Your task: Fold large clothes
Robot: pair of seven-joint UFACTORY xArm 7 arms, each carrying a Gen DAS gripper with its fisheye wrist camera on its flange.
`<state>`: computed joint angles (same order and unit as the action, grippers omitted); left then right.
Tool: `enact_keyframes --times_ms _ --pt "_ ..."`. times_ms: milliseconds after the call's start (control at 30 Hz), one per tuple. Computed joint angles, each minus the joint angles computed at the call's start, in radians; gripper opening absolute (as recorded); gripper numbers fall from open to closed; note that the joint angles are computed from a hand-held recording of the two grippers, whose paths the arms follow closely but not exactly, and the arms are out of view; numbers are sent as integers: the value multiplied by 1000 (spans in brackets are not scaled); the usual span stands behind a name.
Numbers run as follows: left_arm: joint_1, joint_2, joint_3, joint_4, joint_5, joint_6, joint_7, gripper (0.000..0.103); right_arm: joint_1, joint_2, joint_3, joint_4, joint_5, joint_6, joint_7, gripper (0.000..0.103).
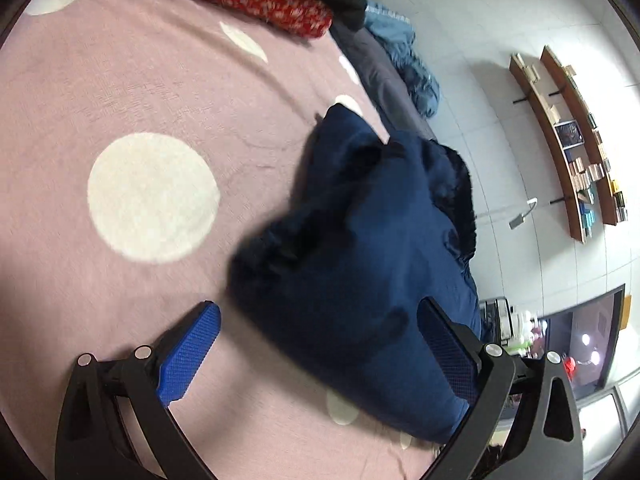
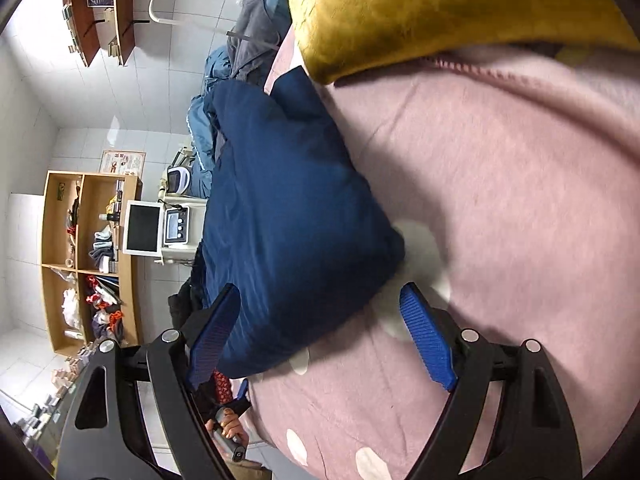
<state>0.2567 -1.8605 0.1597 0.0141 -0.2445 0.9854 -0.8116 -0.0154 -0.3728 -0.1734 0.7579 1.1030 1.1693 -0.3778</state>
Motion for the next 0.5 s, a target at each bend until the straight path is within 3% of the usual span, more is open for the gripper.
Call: enact_keyframes --times_ms 33,167,333,500 --pt "-14 75 73 18 28 -34 48 96 0 26 -7 24 -4 15 0 81" --pt "-79 406 147 145 28 -154 248 97 -9 149 7 155 -43 54 -15 81" --pt "-243 725 323 271 -71 -256 454 97 -23 326 71 346 -97 121 -15 82" --pt "-357 976 350 432 -116 -218 583 97 -16 473 157 544 -230 168 -43 84"
